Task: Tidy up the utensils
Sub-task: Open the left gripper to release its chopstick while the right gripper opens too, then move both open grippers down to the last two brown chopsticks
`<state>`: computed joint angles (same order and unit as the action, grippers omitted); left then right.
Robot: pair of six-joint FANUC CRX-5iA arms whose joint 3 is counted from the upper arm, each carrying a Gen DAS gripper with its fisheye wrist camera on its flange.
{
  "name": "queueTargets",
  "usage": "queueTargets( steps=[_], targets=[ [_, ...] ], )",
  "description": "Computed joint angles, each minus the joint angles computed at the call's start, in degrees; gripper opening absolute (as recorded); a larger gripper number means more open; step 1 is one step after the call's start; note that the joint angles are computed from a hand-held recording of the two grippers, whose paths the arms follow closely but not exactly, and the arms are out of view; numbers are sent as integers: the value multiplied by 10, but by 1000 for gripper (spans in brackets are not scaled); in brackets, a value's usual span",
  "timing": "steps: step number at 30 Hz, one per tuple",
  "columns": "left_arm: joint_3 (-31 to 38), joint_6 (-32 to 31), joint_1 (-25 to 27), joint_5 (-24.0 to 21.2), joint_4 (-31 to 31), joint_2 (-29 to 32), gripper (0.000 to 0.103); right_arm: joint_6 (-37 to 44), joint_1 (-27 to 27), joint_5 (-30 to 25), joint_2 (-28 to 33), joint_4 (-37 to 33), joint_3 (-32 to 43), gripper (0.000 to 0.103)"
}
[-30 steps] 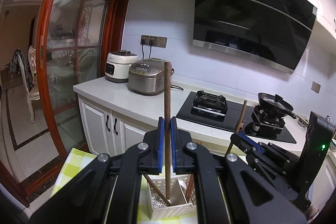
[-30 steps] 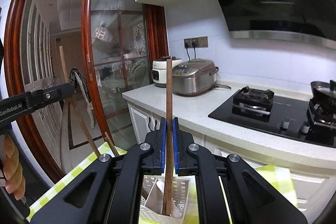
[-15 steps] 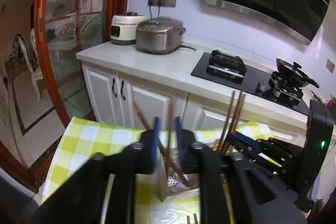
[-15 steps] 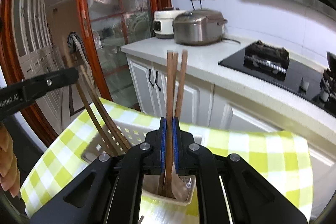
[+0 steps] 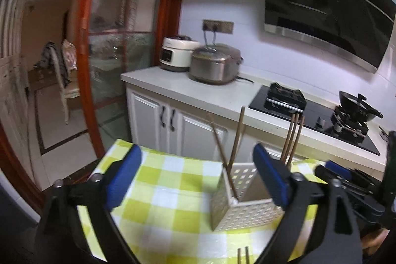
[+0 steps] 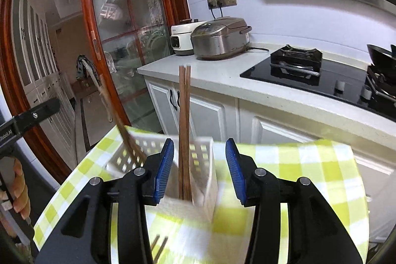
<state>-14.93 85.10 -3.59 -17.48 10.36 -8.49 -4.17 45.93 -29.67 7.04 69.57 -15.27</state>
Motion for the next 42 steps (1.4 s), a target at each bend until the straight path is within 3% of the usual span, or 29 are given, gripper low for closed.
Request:
queueTargets(
  steps=[4,8,15,19,26,29,42],
  targets=[
    [-49,52,3,7,-52,-49,98,-50,22,-14,-35,27,-59,54],
    [-94,69,3,-6,-78,-86,98,-98,57,-38,-61,46,-117,59],
    [-191,24,1,-14,-37,-139,98,-151,115,-60,-80,33,-177,60],
    [-216,46,-12,-21,-65,-153,98,-179,135,-62,-83,29,-196,60],
    [-232,74,-26,-23,-98,-159,98,-151,149,-64,-63,-9,-180,60],
    [-219,117,-35,-31,-148,-152,98,-137,151,-61,-52,-24,-170,60],
    [-254,42,-4,-17,-83,-160,98,-52,164,-85,-5,-111,-107,60]
  ],
)
